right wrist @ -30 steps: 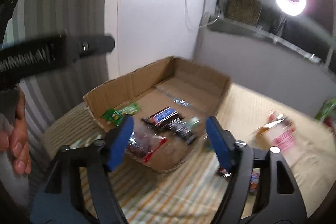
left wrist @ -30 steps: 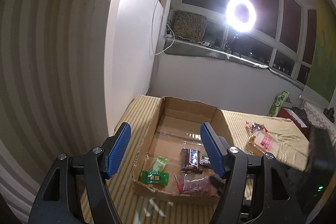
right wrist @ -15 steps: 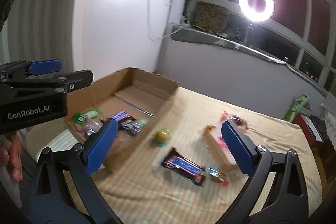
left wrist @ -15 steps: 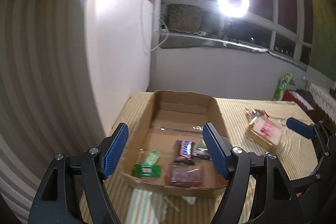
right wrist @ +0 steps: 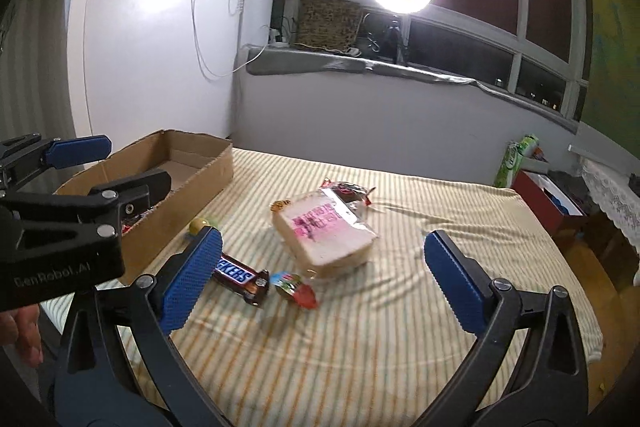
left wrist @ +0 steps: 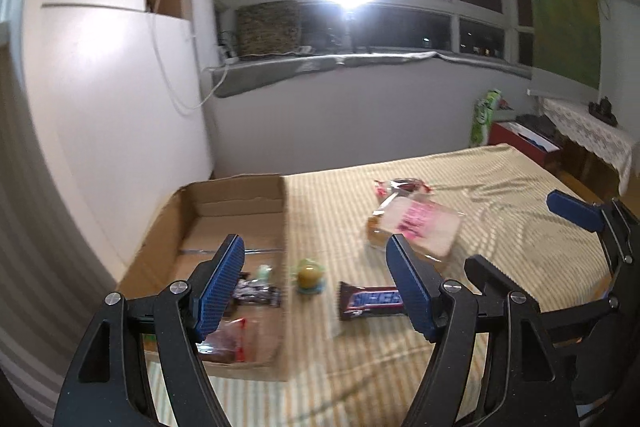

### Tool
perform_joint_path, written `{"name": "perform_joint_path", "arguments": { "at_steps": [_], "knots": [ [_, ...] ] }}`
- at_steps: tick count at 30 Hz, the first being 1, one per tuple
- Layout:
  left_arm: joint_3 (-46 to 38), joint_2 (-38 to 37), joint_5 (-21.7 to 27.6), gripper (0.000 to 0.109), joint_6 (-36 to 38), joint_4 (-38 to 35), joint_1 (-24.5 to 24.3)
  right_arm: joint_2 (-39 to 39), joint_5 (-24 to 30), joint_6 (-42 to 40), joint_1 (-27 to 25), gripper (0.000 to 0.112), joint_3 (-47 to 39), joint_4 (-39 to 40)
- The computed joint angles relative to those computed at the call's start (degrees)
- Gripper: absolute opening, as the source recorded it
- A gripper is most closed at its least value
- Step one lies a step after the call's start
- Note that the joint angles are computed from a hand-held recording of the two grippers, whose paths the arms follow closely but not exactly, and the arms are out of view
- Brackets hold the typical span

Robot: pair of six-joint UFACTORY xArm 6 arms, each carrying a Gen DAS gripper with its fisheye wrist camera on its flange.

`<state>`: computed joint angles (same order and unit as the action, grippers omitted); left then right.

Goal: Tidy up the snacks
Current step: 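Move both open tools back toward the Snickers bar and pouch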

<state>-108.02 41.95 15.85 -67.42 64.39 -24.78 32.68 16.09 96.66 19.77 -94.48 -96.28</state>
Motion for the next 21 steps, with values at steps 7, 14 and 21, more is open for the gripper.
{"name": "perform_joint_path", "arguments": {
  "at_steps": [7, 14, 21],
  "knots": [
    [-0.18, 0.19, 0.06, 0.073, 1.24, -0.39, -1.37, -1.14, 0.24, 1.8, -1.11, 0.103, 2.81, -1.02],
    [-0.31, 1.74, -0.85, 0.073, 4.04, -3.87, -1.71, 0.31, 0.84, -2.42, -2.56, 0.103, 5.01, 4.63],
    [-0.62, 5.91, -2.45, 0.073, 10.73, -12.85, -2.13, 3.59, -1.17, -6.92, -3.55, 0.103, 5.77, 10.31]
  ]
}}
